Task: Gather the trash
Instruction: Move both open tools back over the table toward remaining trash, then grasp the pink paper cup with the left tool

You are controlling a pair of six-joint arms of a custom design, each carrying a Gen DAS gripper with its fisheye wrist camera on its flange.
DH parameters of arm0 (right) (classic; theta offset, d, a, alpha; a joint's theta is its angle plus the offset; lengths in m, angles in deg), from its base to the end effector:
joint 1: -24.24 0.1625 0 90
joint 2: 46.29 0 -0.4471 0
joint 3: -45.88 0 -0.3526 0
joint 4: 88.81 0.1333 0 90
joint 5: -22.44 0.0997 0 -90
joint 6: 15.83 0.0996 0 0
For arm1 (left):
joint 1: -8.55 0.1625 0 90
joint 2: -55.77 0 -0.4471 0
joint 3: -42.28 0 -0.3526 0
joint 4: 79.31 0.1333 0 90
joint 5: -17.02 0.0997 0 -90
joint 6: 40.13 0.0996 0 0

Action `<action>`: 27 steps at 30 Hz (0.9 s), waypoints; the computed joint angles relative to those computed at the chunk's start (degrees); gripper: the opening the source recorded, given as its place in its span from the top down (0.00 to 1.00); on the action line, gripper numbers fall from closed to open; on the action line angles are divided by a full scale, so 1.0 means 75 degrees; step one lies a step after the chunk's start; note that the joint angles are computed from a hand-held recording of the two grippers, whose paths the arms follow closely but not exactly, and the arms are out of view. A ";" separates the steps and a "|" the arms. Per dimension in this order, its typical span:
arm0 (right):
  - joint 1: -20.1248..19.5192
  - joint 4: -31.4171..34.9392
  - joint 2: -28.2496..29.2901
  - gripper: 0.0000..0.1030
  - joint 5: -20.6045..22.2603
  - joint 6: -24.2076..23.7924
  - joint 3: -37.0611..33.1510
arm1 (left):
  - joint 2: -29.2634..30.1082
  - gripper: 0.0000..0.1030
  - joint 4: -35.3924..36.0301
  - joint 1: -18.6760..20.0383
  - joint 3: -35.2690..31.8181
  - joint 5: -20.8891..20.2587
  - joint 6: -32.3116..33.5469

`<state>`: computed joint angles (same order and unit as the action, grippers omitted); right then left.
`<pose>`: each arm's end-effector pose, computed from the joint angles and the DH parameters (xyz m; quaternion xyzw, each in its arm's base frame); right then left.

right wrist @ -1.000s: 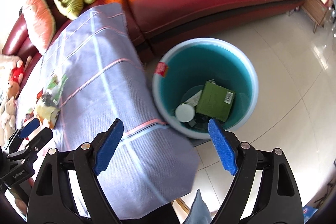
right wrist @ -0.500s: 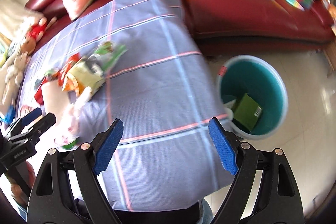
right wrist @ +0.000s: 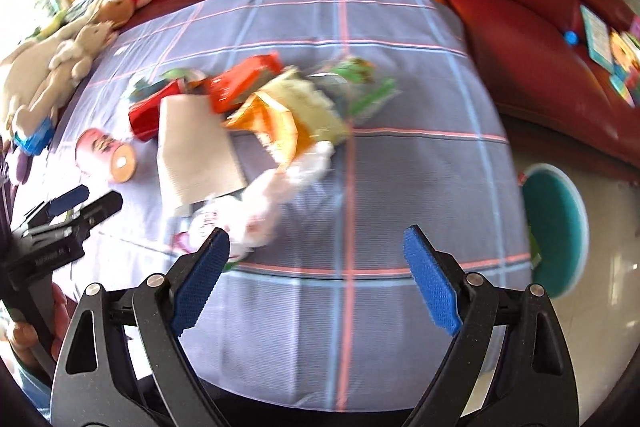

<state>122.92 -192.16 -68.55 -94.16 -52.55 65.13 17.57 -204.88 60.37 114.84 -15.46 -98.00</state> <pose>0.2215 -0.8631 0.2930 0.3415 -0.9013 0.0792 0.2545 -0.2886 -0.7186 0.1886 -0.1549 0.8628 -0.3639 0.3149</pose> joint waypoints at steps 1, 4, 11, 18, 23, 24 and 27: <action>0.0037 -0.0088 -0.0076 0.18 0.0011 -0.0019 0.0256 | -0.0186 0.08 -0.0065 0.0029 0.0249 0.0021 -0.0309; 0.0107 -0.0207 -0.0169 0.18 0.0019 -0.0081 0.0636 | -0.0536 0.08 -0.0276 0.0147 0.0719 0.0095 -0.1081; 0.0204 -0.0250 -0.0105 0.18 -0.0160 -0.0178 0.0881 | -0.0818 0.08 -0.0646 0.0492 0.1066 0.0131 -0.2380; 0.0231 0.0170 0.0404 0.18 -0.0409 -0.0305 0.0119 | -0.0715 0.08 -0.0849 0.0770 0.0828 0.0284 -0.2630; 0.0335 0.0556 0.1004 0.18 -0.0560 -0.0575 -0.0901 | -0.0482 0.08 -0.0353 0.0881 0.0273 0.0466 -0.2557; 0.0365 0.0611 0.1124 0.18 -0.0606 -0.0657 -0.1088 | -0.0457 0.08 -0.0301 0.0898 0.0207 0.0466 -0.2541; 0.0429 0.0997 0.1531 0.18 -0.0671 -0.0779 -0.1826 | -0.0360 0.08 -0.0263 0.0988 -0.0035 0.0421 -0.2384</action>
<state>126.13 -184.69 -57.07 -99.20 -58.39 51.43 14.87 -206.85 67.78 114.58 -12.30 -115.88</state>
